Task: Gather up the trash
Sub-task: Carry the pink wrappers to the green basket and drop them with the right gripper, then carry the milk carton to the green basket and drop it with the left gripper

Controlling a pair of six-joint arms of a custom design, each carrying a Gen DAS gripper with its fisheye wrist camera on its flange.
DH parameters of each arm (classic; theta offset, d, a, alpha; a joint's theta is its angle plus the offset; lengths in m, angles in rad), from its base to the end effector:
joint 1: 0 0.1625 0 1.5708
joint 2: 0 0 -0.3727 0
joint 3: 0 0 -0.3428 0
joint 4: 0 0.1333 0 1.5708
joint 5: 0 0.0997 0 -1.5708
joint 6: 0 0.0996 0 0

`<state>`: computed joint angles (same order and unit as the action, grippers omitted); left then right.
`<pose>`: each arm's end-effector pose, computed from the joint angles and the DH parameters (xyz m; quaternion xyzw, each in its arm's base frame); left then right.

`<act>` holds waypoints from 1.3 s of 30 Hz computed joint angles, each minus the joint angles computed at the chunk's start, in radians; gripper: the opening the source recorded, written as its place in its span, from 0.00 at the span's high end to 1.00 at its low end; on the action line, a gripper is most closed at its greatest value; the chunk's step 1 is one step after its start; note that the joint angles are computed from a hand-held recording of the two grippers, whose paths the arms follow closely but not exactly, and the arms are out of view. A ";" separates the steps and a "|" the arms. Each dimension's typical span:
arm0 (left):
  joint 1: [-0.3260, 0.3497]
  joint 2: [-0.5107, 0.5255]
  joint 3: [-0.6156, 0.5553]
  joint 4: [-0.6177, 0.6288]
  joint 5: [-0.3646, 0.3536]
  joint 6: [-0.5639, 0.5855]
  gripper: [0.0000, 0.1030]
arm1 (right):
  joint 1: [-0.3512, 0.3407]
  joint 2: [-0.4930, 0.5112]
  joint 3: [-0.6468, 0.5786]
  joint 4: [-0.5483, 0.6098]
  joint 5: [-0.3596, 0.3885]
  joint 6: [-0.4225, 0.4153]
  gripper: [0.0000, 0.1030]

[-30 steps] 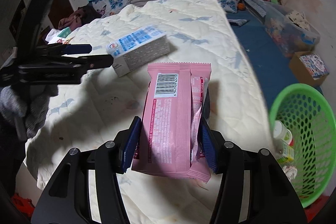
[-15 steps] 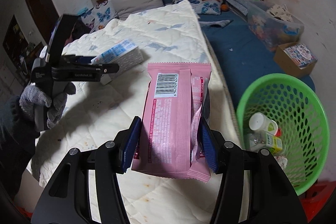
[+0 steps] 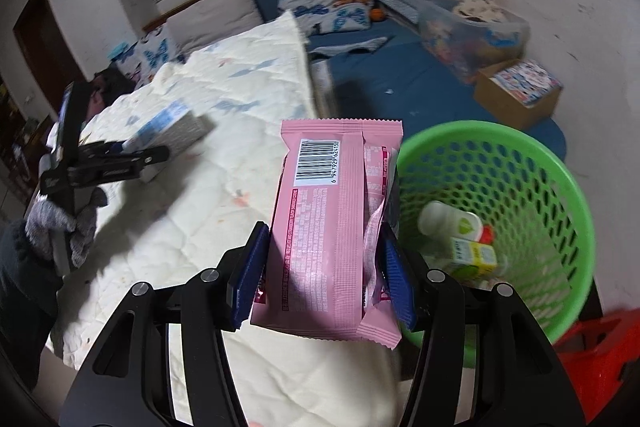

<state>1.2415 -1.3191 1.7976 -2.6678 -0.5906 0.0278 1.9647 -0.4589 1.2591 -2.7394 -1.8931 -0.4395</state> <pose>0.0393 -0.5529 0.3782 0.0083 0.8525 -0.3328 0.4030 0.3626 -0.6073 0.0294 0.3659 -0.8992 0.1771 0.1618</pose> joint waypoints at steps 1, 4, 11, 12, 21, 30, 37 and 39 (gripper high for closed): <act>-0.004 -0.004 0.006 -0.004 0.003 -0.001 0.29 | -0.004 -0.005 0.006 -0.009 -0.009 0.001 0.46; -0.027 -0.021 0.026 -0.005 0.012 -0.007 0.30 | -0.021 -0.018 0.019 -0.027 -0.033 0.004 0.46; -0.086 -0.048 0.049 0.028 0.024 -0.017 0.30 | -0.065 -0.042 0.032 -0.055 -0.093 0.029 0.46; -0.097 -0.052 0.053 0.031 0.020 -0.019 0.30 | -0.070 -0.042 0.029 -0.055 -0.098 0.030 0.46; -0.177 -0.023 0.043 0.047 -0.006 -0.022 0.30 | -0.116 -0.012 -0.036 -0.054 -0.135 0.050 0.36; -0.218 0.096 -0.025 0.048 -0.066 0.001 0.30 | -0.144 -0.037 -0.019 -0.072 -0.099 0.065 0.30; -0.228 0.217 -0.108 0.074 -0.115 0.007 0.30 | -0.148 -0.117 0.094 -0.144 -0.085 0.018 0.27; -0.228 0.254 -0.134 0.093 -0.124 0.001 0.30 | -0.150 -0.143 0.124 -0.158 -0.081 0.017 0.26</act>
<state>1.0136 -1.0647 1.6631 -2.5751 -0.7144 0.0292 1.8143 -0.6019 1.3828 -2.8977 -1.9745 -0.4222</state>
